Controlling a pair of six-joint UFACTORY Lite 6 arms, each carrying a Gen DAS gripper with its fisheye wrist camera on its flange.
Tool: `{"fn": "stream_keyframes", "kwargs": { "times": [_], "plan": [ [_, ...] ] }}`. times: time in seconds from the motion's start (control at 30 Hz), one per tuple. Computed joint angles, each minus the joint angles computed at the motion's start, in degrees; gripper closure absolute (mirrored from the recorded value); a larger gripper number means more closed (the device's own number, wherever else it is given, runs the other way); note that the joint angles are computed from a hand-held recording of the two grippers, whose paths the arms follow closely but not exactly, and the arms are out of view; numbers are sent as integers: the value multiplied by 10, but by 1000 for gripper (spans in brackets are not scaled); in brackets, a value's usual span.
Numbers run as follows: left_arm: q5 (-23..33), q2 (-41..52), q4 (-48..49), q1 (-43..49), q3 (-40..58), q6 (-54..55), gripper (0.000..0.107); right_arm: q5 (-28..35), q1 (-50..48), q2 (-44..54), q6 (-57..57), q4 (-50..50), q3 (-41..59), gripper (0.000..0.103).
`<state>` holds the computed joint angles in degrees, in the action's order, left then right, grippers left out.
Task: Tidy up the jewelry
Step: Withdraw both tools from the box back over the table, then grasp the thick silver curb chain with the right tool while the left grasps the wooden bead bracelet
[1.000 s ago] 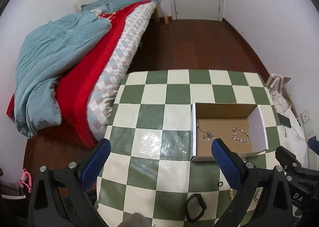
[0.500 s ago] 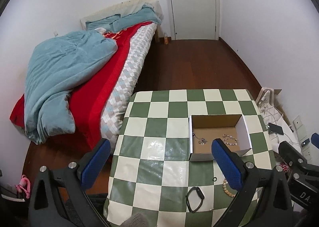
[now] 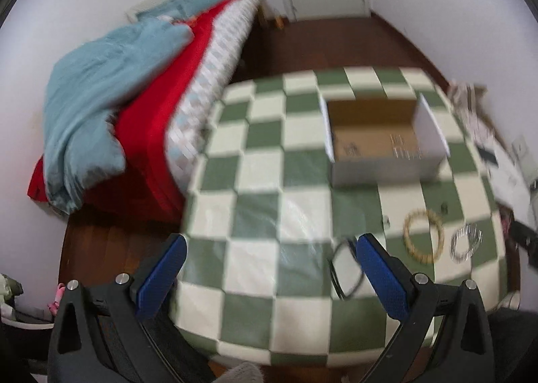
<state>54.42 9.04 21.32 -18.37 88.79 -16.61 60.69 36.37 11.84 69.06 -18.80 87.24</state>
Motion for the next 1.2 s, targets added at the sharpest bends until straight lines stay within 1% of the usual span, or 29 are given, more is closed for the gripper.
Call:
{"fn": "stream_keyframes", "kwargs": {
  "times": [0.07, 0.13, 0.2, 0.27, 0.37, 0.43, 0.47, 0.5, 0.57, 0.6, 0.63, 0.67, 0.7, 0.73, 0.87, 0.97, 1.0, 1.03, 1.07, 1.1, 1.13, 1.17, 1.2],
  "plan": [
    [-13, -11, 0, -34, -63, -12, 4, -41, -21, -33, -2, 21, -85, 31],
    [-21, -10, -5, -62, -95, -22, 4, -87, -44, -61, -10, 39, -164, 37],
    [-25, 6, -6, -84, -101, -33, 4, -122, -63, -76, -23, 55, -212, 37],
    [-24, 42, -11, -101, -80, -40, 4, -164, -85, -83, -38, 74, -259, 37],
    [-18, 105, 7, -121, -25, -60, 5, -207, -108, -58, -55, 84, -273, 37],
    [-7, 153, 24, -133, 19, -73, 8, -230, -119, -27, -59, 83, -267, 37],
    [-3, 170, 24, -135, 36, -71, 11, -241, -124, -13, -61, 84, -264, 38],
    [2, 188, 24, -136, 53, -71, 14, -248, -125, 3, -61, 82, -254, 39],
    [19, 230, 18, -137, 97, -65, 15, -250, -125, 39, -63, 74, -232, 45],
    [24, 247, 10, -135, 115, -58, 15, -240, -116, 51, -44, 42, -218, 48],
    [29, 263, 6, -134, 132, -54, 15, -227, -108, 67, -43, 26, -202, 56],
    [35, 279, 5, -135, 149, -51, 15, -213, -98, 80, -38, 5, -186, 67],
    [40, 292, 1, -134, 162, -46, 15, -199, -91, 91, -34, -9, -174, 75],
    [45, 306, -8, -131, 178, -37, 15, -191, -87, 95, -37, -18, -169, 94],
    [73, 362, -37, -128, 244, -11, 15, -192, -108, 66, -33, -22, -205, 94],
    [79, 391, -46, -132, 279, 4, 15, -198, -126, 47, -47, -11, -227, 94],
    [76, 391, -52, -133, 279, 9, 18, -198, -127, 44, -52, -8, -229, 94],
    [71, 391, -57, -133, 279, 18, 27, -194, -127, 46, -57, -7, -226, 94],
    [56, 379, -86, -128, 265, 36, 51, -189, -126, 49, -60, -7, -221, 94],
    [59, 376, -112, -123, 267, 51, 78, -188, -126, 50, -63, -6, -221, 94],
    [64, 376, -126, -123, 271, 58, 89, -188, -126, 50, -65, -4, -219, 94],
    [74, 380, -117, -132, 280, 60, 100, -185, -126, 52, -67, -2, -216, 94],
    [75, 379, -103, -140, 280, 58, 100, -185, -126, 52, -66, -3, -217, 94]
  ]
}}
